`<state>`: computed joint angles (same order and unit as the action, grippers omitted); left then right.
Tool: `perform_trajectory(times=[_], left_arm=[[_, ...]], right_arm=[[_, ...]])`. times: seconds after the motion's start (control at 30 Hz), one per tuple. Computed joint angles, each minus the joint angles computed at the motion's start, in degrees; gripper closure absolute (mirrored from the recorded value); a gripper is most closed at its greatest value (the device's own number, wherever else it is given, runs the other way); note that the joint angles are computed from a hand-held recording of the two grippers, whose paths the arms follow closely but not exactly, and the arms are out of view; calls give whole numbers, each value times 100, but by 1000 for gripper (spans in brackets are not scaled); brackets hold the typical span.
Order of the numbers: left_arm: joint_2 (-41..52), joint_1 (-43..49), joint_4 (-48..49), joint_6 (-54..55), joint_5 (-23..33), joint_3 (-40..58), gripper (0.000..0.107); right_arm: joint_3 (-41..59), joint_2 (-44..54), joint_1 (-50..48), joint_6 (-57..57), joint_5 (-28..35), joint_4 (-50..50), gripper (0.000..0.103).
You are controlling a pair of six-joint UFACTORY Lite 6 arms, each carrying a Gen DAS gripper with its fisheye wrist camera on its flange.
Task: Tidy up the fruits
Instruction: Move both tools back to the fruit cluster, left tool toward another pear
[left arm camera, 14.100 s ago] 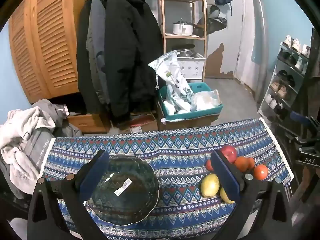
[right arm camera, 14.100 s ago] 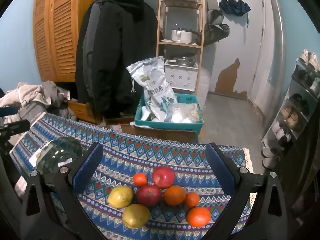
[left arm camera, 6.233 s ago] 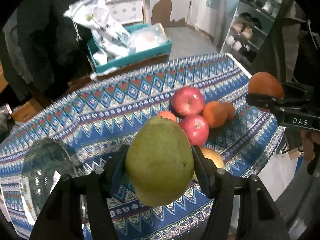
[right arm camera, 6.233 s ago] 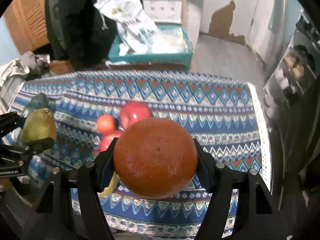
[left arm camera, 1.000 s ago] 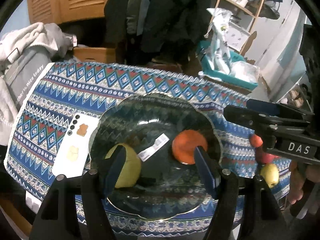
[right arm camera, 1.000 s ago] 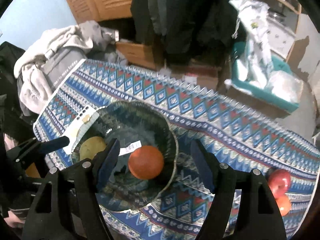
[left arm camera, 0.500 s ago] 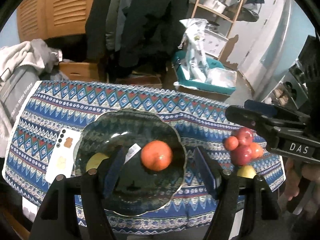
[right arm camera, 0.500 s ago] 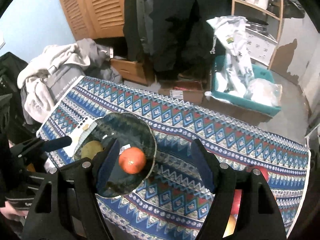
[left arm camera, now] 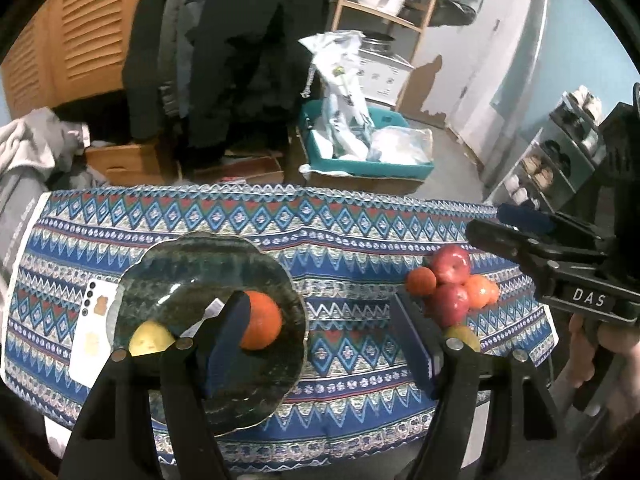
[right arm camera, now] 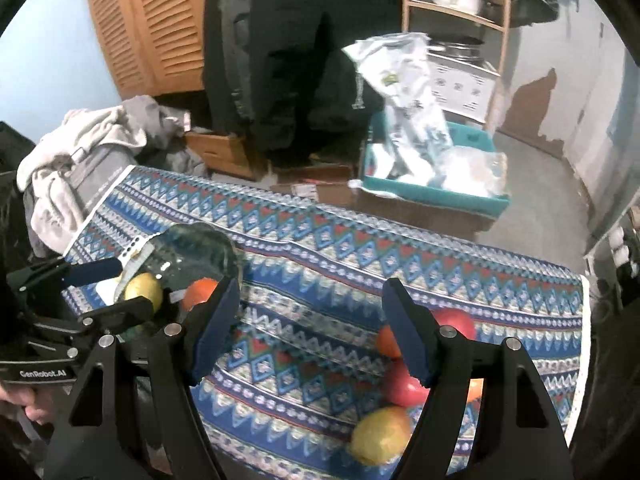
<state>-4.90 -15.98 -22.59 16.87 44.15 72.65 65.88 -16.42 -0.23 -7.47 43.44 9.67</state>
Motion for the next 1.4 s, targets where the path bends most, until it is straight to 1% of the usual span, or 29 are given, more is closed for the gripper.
perform_trajectory(times=[0.37, 0.53, 0.73, 0.9, 1.03, 1.17, 1.4], left_arm=[[277, -1198, 546, -834, -83, 403, 33], [519, -1708, 726, -1126, -118, 623, 30], [752, -2213, 905, -1403, -132, 831, 30], [1046, -2518, 945, -1579, -134, 1021, 27], [1344, -2802, 1112, -1813, -144, 1138, 27], [1653, -3016, 1256, -2006, -123, 1258, 26], [2190, -3319, 1221, -2235, -160, 1465, 26]], right_arm=[[-551, -600, -1819, -1487, 338, 902, 29], [-781, -833, -2656, -2118, 552, 1238, 29], [-890, -1013, -3721, -2900, 881, 1640, 29], [-996, -1109, -4533, -3516, 1127, 1919, 29], [-1046, -1045, -5160, -3995, 1293, 2150, 28], [-1093, -927, -5638, -4340, 1350, 2295, 26], [-1209, -561, -6031, -4645, 1150, 2298, 25]])
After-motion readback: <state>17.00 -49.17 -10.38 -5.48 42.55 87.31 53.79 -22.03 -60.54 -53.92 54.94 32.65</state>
